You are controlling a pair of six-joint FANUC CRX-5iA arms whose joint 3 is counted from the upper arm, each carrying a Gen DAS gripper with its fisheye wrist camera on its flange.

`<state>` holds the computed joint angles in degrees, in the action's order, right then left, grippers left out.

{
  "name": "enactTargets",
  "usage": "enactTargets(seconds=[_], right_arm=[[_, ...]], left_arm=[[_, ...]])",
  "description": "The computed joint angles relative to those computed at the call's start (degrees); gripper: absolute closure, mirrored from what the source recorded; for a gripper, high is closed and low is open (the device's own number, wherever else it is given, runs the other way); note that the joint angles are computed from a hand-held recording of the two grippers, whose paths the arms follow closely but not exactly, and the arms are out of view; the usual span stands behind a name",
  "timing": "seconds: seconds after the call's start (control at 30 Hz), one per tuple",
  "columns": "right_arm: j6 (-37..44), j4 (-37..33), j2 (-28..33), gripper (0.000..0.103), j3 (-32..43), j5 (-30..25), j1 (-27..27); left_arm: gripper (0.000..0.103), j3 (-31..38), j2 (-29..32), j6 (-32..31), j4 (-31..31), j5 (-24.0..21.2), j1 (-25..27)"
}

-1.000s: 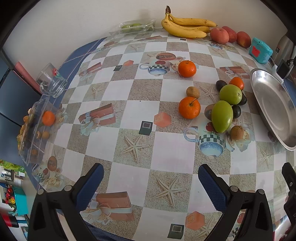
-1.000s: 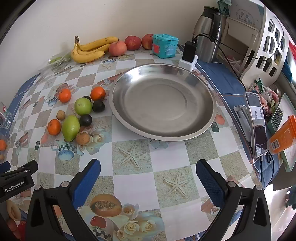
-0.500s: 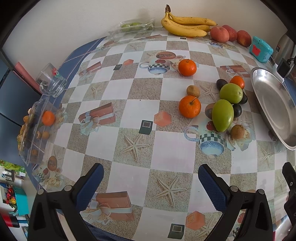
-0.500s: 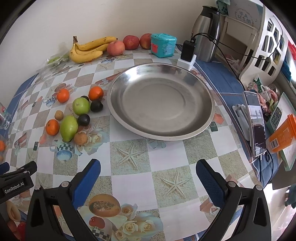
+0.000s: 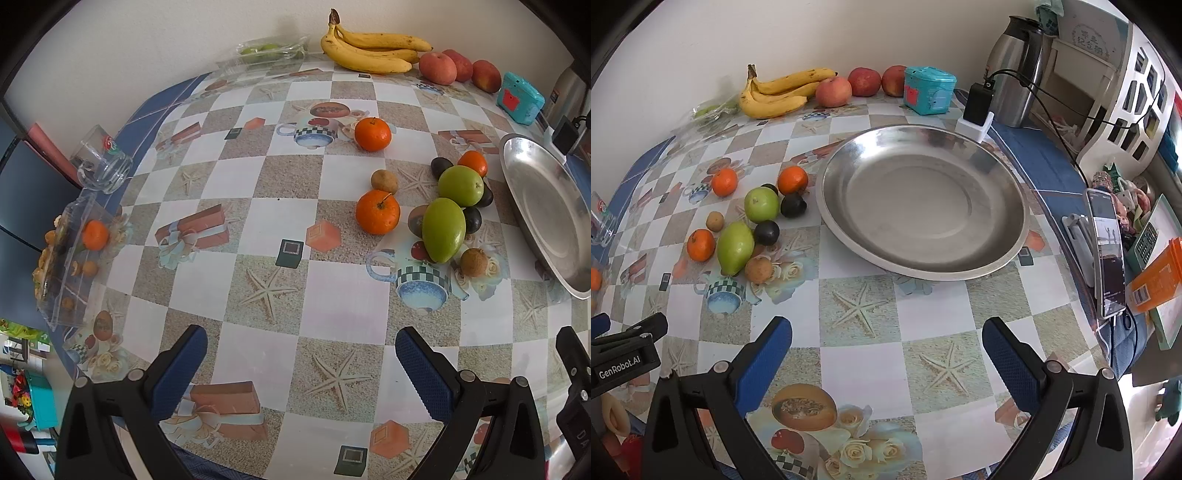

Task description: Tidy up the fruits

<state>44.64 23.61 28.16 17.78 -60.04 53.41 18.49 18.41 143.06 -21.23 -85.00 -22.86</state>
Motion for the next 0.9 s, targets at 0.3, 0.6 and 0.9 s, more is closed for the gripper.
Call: enactTargets(seconds=[0.3,0.6,0.9], right_arm=[[0.5,-0.2,-0.2,0.000,-0.5,1.3,0.0],[-0.2,0.6,-1.8,0.000,-2.3,6.4,-0.1],[3.0,-8.5,-0.7,0.000,3.4,11.7,-2.0]], left_arm=[[0.000,-0.3,-0.5,1.2,0.2,0.4,0.7],[0.000,-0.4,-1.5,2.1,1.6,2.9,3.2],[0.000,0.2,-2.1,5.3,1.6,6.8,6.0]])
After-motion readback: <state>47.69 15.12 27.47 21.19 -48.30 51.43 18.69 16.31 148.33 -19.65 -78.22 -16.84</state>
